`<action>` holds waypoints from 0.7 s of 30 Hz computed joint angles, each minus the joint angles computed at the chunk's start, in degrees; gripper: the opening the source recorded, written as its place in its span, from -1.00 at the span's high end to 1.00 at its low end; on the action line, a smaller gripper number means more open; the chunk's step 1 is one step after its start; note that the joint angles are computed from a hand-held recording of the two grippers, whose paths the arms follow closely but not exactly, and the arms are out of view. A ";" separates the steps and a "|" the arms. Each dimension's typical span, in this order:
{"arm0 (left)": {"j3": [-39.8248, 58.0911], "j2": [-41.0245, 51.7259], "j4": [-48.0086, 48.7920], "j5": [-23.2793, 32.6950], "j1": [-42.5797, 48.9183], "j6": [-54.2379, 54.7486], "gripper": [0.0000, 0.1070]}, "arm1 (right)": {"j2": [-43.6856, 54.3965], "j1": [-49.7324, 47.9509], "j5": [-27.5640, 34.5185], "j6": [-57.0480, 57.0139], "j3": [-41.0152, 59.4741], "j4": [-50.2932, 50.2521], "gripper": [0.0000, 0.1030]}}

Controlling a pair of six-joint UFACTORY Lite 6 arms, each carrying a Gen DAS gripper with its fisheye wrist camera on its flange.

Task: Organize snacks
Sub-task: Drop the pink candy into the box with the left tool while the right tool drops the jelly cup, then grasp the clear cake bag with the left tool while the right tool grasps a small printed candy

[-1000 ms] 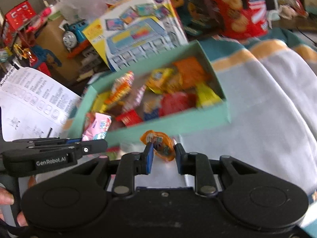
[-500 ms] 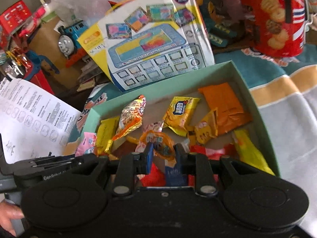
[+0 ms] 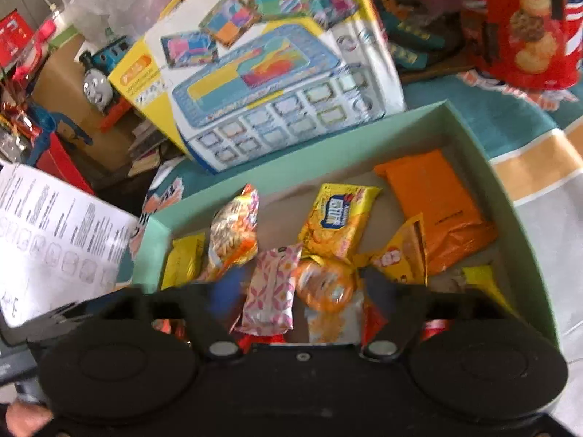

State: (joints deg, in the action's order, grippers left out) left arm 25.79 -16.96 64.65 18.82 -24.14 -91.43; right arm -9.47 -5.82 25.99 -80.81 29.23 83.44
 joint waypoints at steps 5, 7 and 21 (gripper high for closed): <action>-2.40 -5.73 -8.81 2.78 -1.85 7.42 -0.92 | -4.15 -2.58 0.88 4.01 -1.83 -4.42 -0.91; -4.11 -9.22 -11.93 4.28 -3.59 9.47 -0.92 | -7.23 -3.97 1.64 5.99 -3.33 -6.76 -0.97; -11.16 -29.77 -21.64 28.97 -35.42 -0.01 -0.92 | -33.25 -26.35 24.12 16.90 -12.03 -28.70 -1.00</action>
